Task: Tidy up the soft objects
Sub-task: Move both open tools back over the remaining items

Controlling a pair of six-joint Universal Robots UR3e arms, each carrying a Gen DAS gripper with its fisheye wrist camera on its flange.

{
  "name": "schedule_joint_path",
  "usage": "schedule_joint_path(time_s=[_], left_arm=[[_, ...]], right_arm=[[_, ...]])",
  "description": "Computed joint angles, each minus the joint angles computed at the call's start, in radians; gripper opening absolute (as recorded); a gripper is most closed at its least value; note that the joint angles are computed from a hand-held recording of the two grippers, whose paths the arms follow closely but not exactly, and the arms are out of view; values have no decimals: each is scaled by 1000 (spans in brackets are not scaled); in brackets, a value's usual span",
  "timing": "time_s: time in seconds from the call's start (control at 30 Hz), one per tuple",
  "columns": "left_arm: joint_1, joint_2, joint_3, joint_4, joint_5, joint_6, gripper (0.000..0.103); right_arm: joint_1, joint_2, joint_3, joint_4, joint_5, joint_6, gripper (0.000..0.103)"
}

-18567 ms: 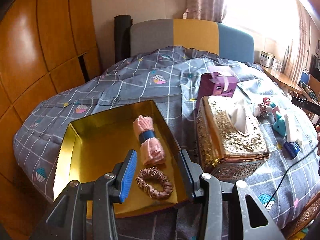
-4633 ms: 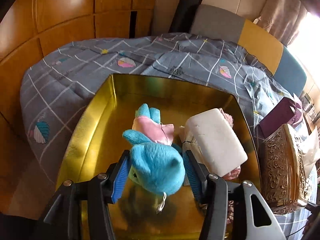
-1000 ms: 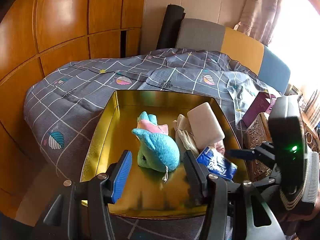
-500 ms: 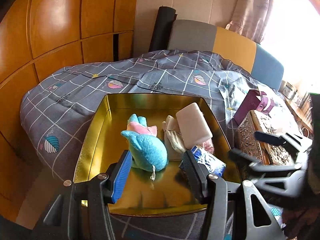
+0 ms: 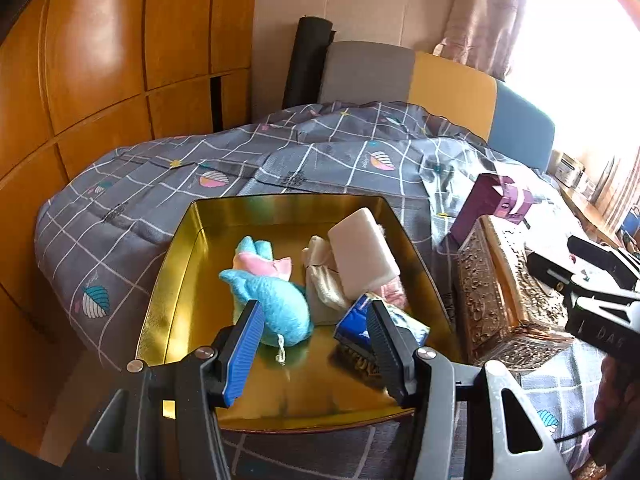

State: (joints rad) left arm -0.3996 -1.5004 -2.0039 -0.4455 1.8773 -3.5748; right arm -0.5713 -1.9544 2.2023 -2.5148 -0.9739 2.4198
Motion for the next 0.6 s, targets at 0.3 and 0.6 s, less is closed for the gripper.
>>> schedule_joint_path(time_s=[0.3, 0.6], left_arm=[[-66, -60, 104, -18, 21, 29, 54], [-149, -169, 261, -48, 15, 76, 54]], right_arm=[[-215, -42, -2, 40, 73, -51, 87], [-422, 199, -144, 8, 15, -80, 90]])
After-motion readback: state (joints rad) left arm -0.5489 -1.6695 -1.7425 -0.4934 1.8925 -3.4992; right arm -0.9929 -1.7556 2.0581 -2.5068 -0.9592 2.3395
